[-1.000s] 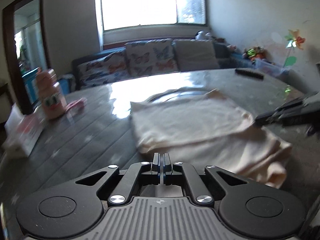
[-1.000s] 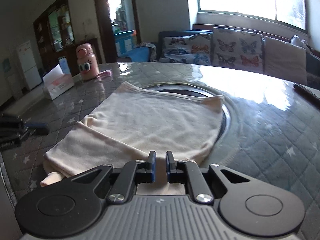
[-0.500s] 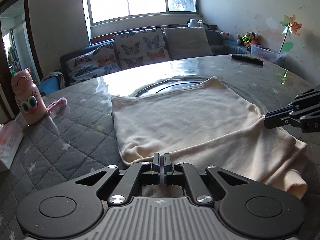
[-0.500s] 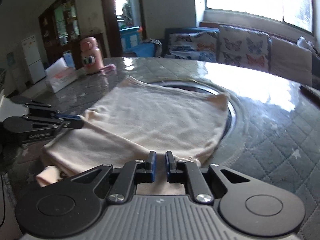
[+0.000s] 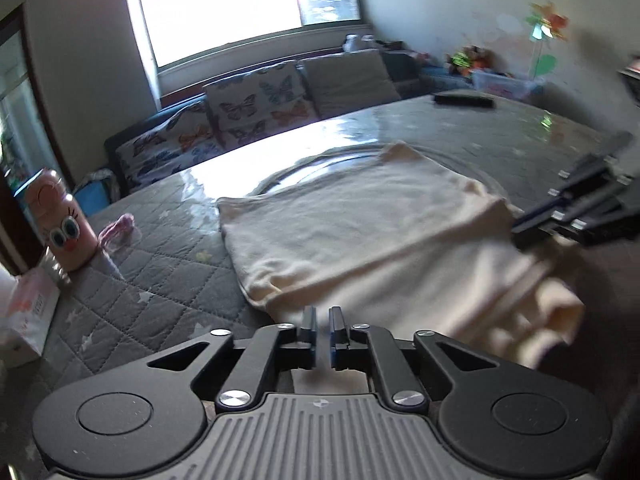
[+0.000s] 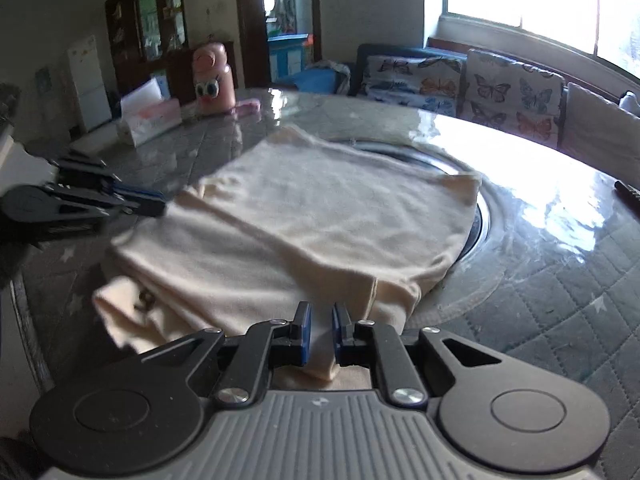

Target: Fold clothes

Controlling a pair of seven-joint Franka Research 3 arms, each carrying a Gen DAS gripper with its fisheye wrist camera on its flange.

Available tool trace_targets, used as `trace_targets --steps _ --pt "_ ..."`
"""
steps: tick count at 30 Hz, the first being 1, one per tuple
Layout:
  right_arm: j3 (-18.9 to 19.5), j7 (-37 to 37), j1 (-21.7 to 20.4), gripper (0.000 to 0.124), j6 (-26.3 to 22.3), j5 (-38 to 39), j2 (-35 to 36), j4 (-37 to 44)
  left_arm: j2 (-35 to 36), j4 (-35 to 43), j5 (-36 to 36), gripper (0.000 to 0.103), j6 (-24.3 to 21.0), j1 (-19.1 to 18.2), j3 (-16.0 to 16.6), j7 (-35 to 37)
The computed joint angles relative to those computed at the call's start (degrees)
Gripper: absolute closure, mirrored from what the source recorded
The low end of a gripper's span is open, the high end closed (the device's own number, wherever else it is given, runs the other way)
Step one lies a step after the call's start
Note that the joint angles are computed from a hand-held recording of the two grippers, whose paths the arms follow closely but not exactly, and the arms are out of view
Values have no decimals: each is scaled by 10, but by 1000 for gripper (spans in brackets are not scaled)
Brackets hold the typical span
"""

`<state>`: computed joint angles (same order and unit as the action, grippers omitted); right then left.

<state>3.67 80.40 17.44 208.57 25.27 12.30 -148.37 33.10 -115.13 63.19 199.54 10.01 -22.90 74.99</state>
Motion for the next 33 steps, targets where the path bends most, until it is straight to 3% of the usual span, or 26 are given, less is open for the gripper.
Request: trace_targets --steps 1,3,6,10,11,15,17,18,21,26,33 --pt "-1 -3 0 113 -4 -1 -1 -1 -6 -10 15 75 5 7 -2 4" --pt "1 1 -4 112 -6 -9 -8 -8 -24 -34 27 64 28 -2 20 21" --pt "4 4 -8 105 -10 -24 -27 -24 -47 -68 27 61 71 -36 70 68" --pt "-1 -31 5 102 -21 -7 -49 -37 -53 -96 -5 61 115 -85 117 146" --pt "-1 -44 9 97 -25 0 -56 -40 -51 -99 -13 61 124 -94 124 164" --pt "0 -85 20 91 -32 28 -71 -48 -31 -88 1 61 146 -104 125 181" --pt "2 -100 21 86 -37 31 -81 -56 -23 -81 1 69 151 -111 126 183" --pt "3 -105 21 83 -38 31 -84 -59 -20 -78 -2 82 152 -114 127 183" --pt "7 -112 17 78 -43 13 -96 -71 -14 -65 -1 93 153 -114 123 156" --pt "9 -88 2 71 -35 -62 -90 -80 -4 -10 45 94 131 -102 110 39" --pt "6 -135 13 70 9 -56 -37 -48 22 66 120 95 124 -118 126 -80"
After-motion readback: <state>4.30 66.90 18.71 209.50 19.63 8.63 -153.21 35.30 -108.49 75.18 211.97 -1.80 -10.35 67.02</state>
